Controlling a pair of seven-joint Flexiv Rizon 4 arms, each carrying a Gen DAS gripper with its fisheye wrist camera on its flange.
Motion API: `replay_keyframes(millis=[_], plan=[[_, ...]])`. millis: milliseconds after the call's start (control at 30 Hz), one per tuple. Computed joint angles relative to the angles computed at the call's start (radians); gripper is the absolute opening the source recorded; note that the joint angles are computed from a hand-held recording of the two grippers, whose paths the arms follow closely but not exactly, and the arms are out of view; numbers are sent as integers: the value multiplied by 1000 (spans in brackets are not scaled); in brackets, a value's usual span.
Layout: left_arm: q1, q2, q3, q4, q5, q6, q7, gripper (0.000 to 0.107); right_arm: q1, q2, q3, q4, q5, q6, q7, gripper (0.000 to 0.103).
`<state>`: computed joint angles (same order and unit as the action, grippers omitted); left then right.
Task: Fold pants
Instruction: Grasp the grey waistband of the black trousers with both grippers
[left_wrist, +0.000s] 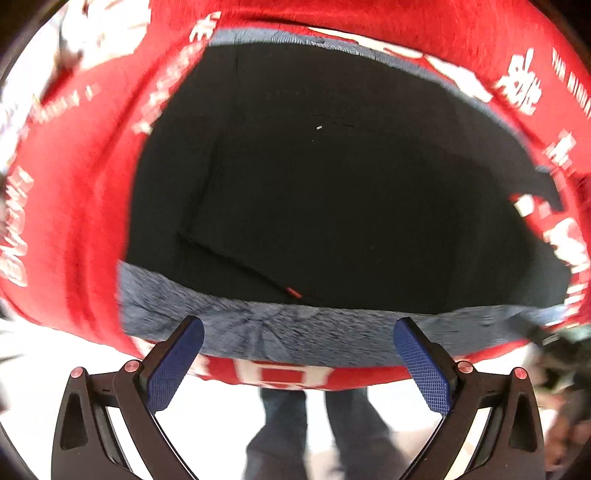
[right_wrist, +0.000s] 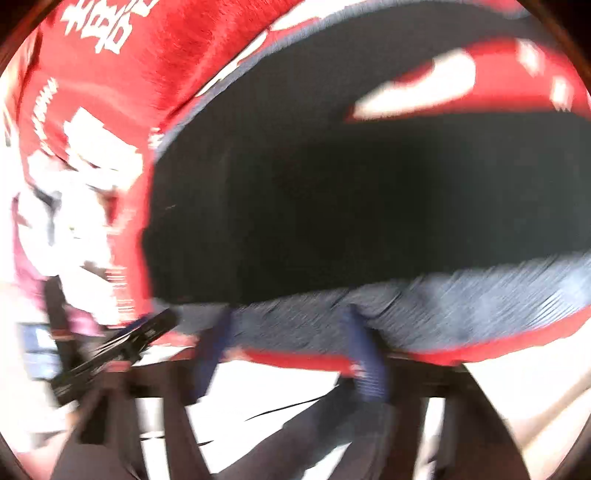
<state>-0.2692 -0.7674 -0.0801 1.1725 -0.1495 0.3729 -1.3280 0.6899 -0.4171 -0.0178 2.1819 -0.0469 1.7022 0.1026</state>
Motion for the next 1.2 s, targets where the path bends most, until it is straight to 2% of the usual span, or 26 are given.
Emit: replay_keyframes(millis=[33,100,167,200,333,500,600,700,733,833,967,1033,1100,1200], plan=[[17,-1,-10,7,-26,-5,1,103,15,-14,1,16,37,59,1,50],[41,-5,-22,13,-59,-17,18,103,124,-45,-57,73,127,181,37,50],[52,-8,-25,19,-74,-21,31,103,193,-78,-79,95,226,264,39,50],[56,-11,-25,20,-80,-25,36,103,232,-116,-81,104,302,337,53,50],[67,-17,-30,30,-101,-35,49,103,264,-260,-44,63,472,561,44,55],[93,-8,-48,71,-150,-36,91,103,304,-333,-53,-22,585,689,-61,57],[103,-7,-52,83,-179,-37,93,103,260,-376,-33,-102,569,690,-93,58],[113,-6,-54,99,-214,-28,67,103,171,-436,28,-197,500,751,-79,58],[120,1,-56,113,-228,-20,62,103,123,-454,60,-235,440,753,-60,57],[144,17,-62,156,-288,-8,20,103,42,-488,116,-335,338,727,-55,37],[177,46,-74,234,-375,25,-31,103,18,-480,154,-352,338,834,-126,34],[191,38,-93,257,-442,55,-61,103,-5,-457,170,-340,308,825,-157,34],[192,20,-112,266,-506,128,-86,103,-33,-442,189,-328,272,802,-168,34],[178,-20,-121,232,-528,210,-130,102,-73,-424,213,-290,189,737,-172,34]])
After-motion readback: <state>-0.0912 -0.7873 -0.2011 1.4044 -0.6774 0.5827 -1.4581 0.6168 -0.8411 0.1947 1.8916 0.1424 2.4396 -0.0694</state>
